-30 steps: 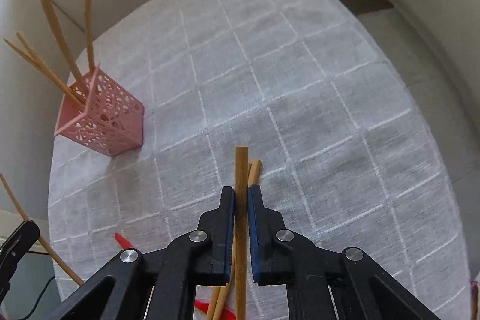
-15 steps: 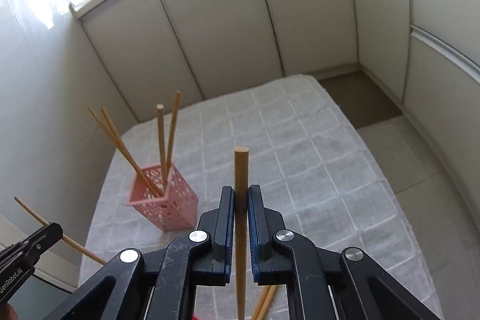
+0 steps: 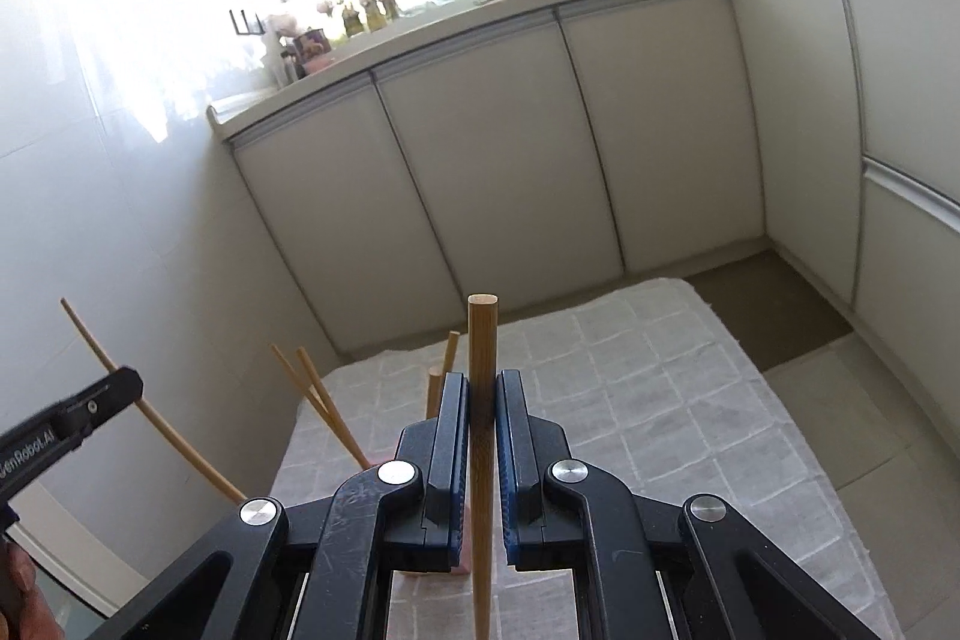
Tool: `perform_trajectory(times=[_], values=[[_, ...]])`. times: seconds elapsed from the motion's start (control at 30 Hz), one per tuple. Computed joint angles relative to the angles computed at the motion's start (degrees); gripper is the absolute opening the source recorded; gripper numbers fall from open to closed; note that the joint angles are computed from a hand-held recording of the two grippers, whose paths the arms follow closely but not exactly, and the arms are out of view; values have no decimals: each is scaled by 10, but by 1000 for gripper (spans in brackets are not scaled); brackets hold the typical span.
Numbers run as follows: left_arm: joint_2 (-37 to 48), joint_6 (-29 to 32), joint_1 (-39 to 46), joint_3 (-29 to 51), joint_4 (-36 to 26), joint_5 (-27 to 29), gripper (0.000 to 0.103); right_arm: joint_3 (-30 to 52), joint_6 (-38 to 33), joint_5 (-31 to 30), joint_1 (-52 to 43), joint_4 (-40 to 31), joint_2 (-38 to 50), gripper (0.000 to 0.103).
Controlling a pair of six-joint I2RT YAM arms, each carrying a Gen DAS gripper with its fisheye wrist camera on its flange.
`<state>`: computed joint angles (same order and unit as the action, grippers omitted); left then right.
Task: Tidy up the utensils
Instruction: 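Lower the left gripper's chopstick into the pink holder and open it, then lower the right gripper's chopstick into the pink holder and open it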
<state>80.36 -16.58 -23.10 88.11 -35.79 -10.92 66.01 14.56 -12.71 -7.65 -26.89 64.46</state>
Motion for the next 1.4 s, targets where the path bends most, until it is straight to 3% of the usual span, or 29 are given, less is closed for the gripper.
perform_trajectory(times=[0.37, 0.63, 0.7, 0.77, 0.83, 1.07, 1.23, 1.4], values=[[81, 30, -10, -13, 100, -49, 7, 3, 10, -28, -27, 16, 14, 7], [119, 46, 5, -8, 94, -26, 8, -2, 6, -14, -11, 32, 7, 7], [119, 50, 8, -4, 77, -17, 12, -3, 7, -10, -4, 37, 5, 7], [100, 47, 14, -18, 69, -5, 30, -2, 11, -5, 3, 40, 2, 7], [80, 42, 21, -32, 56, 4, 41, 3, 16, -3, 10, 41, 2, 7], [-3, -7, 74, -97, -35, 66, 59, 39, 32, 19, 58, 43, 12, 7], [-49, -40, 115, -175, -48, 97, 60, 75, 24, 62, 119, 68, 43, 7], [-53, -34, 132, -192, -53, 101, 60, 108, -13, 144, 188, 115, 105, 7]])
